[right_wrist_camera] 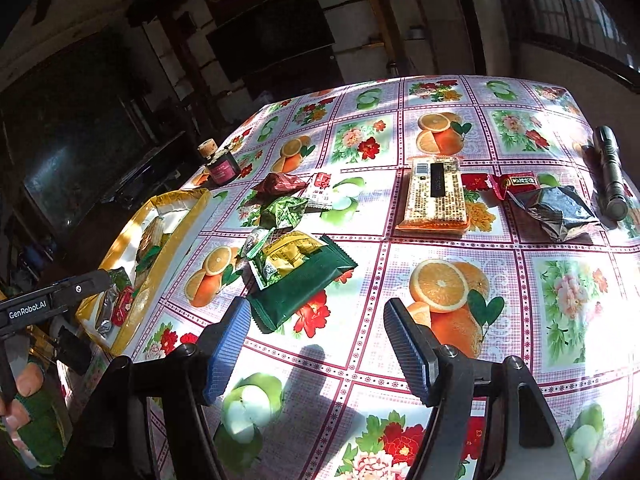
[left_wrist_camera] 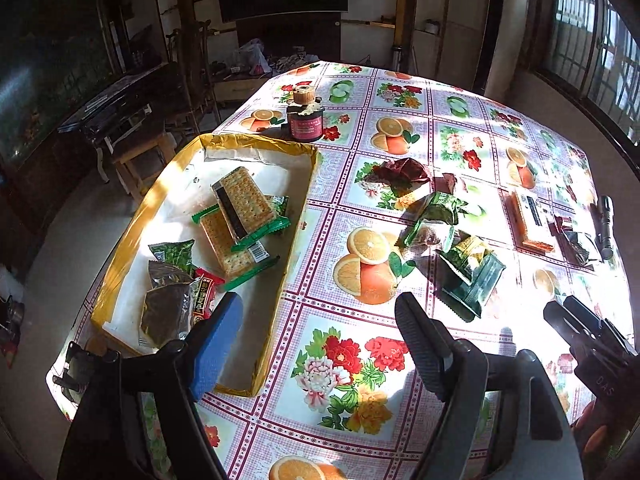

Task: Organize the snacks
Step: 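Move both tools back over the snack pile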

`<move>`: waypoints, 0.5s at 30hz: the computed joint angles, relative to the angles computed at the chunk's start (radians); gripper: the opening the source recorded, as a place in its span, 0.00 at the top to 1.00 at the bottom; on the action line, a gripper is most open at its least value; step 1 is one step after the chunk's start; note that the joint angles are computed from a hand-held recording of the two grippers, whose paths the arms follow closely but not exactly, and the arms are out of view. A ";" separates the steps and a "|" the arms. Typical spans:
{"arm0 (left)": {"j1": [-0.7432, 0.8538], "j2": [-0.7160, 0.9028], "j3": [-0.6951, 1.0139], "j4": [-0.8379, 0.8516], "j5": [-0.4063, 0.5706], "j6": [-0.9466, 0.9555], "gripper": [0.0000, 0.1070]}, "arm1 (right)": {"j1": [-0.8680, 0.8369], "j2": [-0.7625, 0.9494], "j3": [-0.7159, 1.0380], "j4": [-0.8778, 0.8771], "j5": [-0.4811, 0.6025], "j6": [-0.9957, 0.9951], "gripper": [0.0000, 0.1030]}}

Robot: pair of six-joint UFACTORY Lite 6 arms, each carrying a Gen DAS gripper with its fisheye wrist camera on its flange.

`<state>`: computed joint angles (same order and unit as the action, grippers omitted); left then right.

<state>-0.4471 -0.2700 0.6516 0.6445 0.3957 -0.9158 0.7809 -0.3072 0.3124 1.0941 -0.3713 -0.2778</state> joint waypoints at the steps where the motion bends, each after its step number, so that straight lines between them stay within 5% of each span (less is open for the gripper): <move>1: -0.022 0.009 0.006 0.006 0.007 -0.015 0.27 | -0.005 -0.025 -0.020 0.012 0.004 -0.011 0.29; 10: -0.132 0.120 0.093 0.024 0.014 -0.066 0.27 | -0.103 -0.200 -0.138 0.079 0.046 -0.106 0.27; 15: -0.063 0.277 0.235 -0.142 -0.031 0.112 0.27 | -0.194 -0.178 -0.124 -0.089 0.086 0.007 0.26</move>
